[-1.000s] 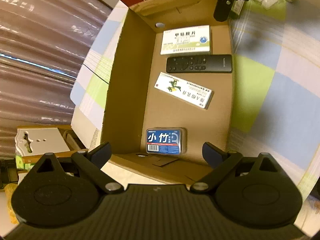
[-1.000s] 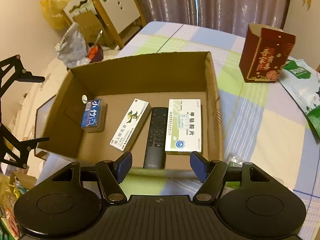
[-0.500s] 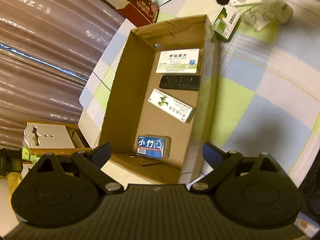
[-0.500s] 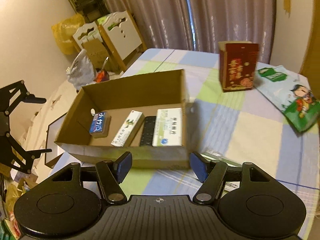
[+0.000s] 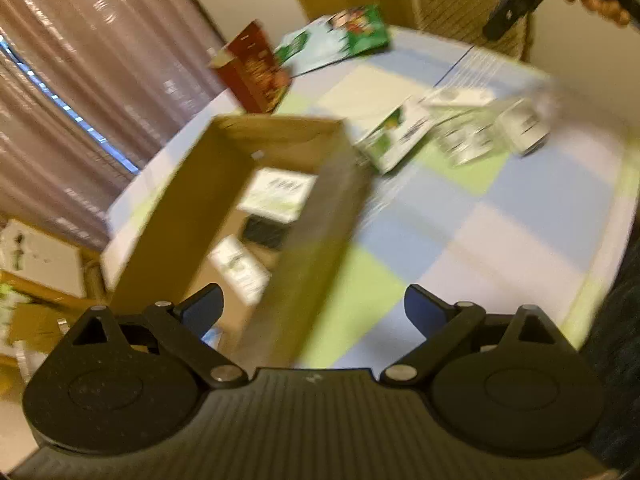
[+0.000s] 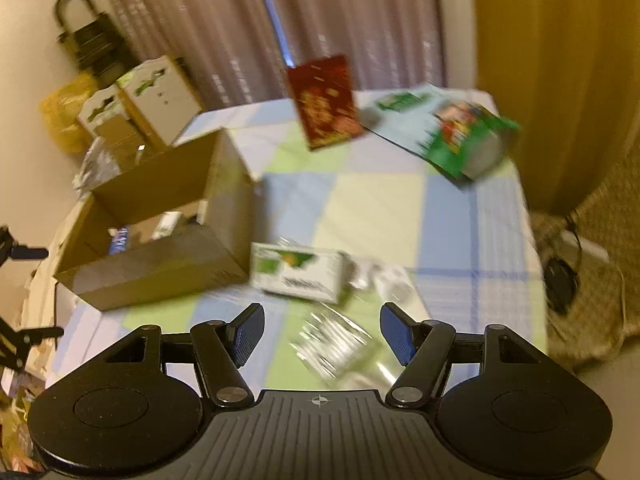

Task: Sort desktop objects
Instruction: 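Withdraw both tools from the box toward the items on the table, then grasp the white plug adapter with the left gripper while right grasps the clear plastic cup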

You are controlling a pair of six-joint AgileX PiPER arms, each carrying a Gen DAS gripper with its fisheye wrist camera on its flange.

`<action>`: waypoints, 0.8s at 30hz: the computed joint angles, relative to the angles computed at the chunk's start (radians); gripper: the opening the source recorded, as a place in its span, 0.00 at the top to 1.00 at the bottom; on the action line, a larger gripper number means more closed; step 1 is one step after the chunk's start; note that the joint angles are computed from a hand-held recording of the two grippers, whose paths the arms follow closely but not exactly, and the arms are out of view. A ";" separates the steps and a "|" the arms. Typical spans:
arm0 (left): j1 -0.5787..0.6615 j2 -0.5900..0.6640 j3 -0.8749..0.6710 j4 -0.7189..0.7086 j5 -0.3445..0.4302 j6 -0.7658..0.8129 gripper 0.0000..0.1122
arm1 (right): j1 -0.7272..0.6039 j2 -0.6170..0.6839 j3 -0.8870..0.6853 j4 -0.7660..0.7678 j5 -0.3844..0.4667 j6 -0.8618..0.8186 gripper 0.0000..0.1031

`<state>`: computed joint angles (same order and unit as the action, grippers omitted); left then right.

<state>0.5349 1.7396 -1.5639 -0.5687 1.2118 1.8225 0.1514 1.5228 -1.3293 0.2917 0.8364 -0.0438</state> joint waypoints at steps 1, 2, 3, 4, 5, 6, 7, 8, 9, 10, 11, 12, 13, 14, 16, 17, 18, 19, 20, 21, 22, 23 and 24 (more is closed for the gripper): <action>-0.007 -0.011 0.033 -0.010 -0.001 -0.005 0.15 | -0.017 -0.017 0.028 0.003 0.001 -0.009 0.35; -0.015 -0.021 0.061 -0.013 -0.006 -0.013 0.15 | -0.033 -0.031 0.053 0.006 0.002 -0.017 0.35; -0.024 -0.031 0.090 -0.017 -0.013 -0.017 0.15 | -0.049 -0.045 0.079 0.009 0.006 -0.023 0.35; -0.034 -0.042 0.123 -0.023 -0.024 -0.018 0.15 | -0.062 -0.056 0.101 0.011 0.010 -0.026 0.35; -0.044 -0.051 0.151 -0.027 -0.039 -0.019 0.15 | -0.074 -0.065 0.121 0.012 0.013 -0.028 0.35; -0.055 -0.059 0.176 -0.031 -0.054 -0.025 0.15 | -0.089 -0.074 0.143 0.013 0.015 -0.029 0.35; -0.067 -0.064 0.197 -0.033 -0.059 -0.043 0.15 | -0.104 -0.082 0.161 0.019 0.016 -0.032 0.35; -0.077 -0.064 0.211 -0.035 -0.056 -0.061 0.15 | -0.123 -0.091 0.179 0.030 0.017 -0.037 0.35; -0.087 -0.068 0.228 -0.038 -0.052 -0.077 0.15 | -0.144 -0.103 0.204 0.043 0.016 -0.041 0.35; -0.100 -0.075 0.251 -0.044 -0.053 -0.090 0.15 | -0.162 -0.106 0.217 0.053 0.015 -0.042 0.35; -0.112 -0.081 0.274 -0.052 -0.055 -0.097 0.16 | -0.181 -0.112 0.230 0.060 0.015 -0.044 0.35; -0.126 -0.086 0.297 -0.061 -0.056 -0.104 0.16 | -0.202 -0.117 0.242 0.068 0.016 -0.051 0.35; -0.145 -0.090 0.322 -0.071 -0.055 -0.111 0.16 | -0.221 -0.125 0.252 0.074 0.020 -0.058 0.35; -0.163 -0.091 0.340 -0.075 -0.053 -0.115 0.16 | -0.238 -0.128 0.257 0.076 0.025 -0.064 0.35; -0.212 -0.095 0.394 -0.092 -0.074 -0.108 0.16 | -0.271 -0.137 0.263 0.069 0.037 -0.069 0.35; -0.238 -0.096 0.414 -0.095 -0.086 -0.108 0.16 | -0.289 -0.144 0.268 0.069 0.043 -0.075 0.35; -0.266 -0.090 0.427 -0.095 -0.093 -0.110 0.17 | -0.310 -0.150 0.273 0.073 0.049 -0.085 0.35; -0.296 -0.084 0.439 -0.097 -0.098 -0.107 0.19 | -0.330 -0.157 0.280 0.078 0.055 -0.095 0.35; -0.321 -0.080 0.450 -0.098 -0.105 -0.098 0.20 | -0.349 -0.165 0.289 0.082 0.060 -0.101 0.35; -0.346 -0.078 0.464 -0.101 -0.115 -0.079 0.20 | -0.369 -0.173 0.301 0.085 0.065 -0.107 0.35; -0.380 -0.080 0.488 -0.109 -0.139 -0.047 0.20 | -0.385 -0.180 0.312 0.086 0.069 -0.110 0.35; -0.410 -0.084 0.511 -0.117 -0.168 -0.012 0.20 | -0.404 -0.189 0.324 0.090 0.076 -0.113 0.35; -0.441 -0.089 0.536 -0.128 -0.200 0.032 0.20 | -0.424 -0.198 0.338 0.097 0.082 -0.121 0.35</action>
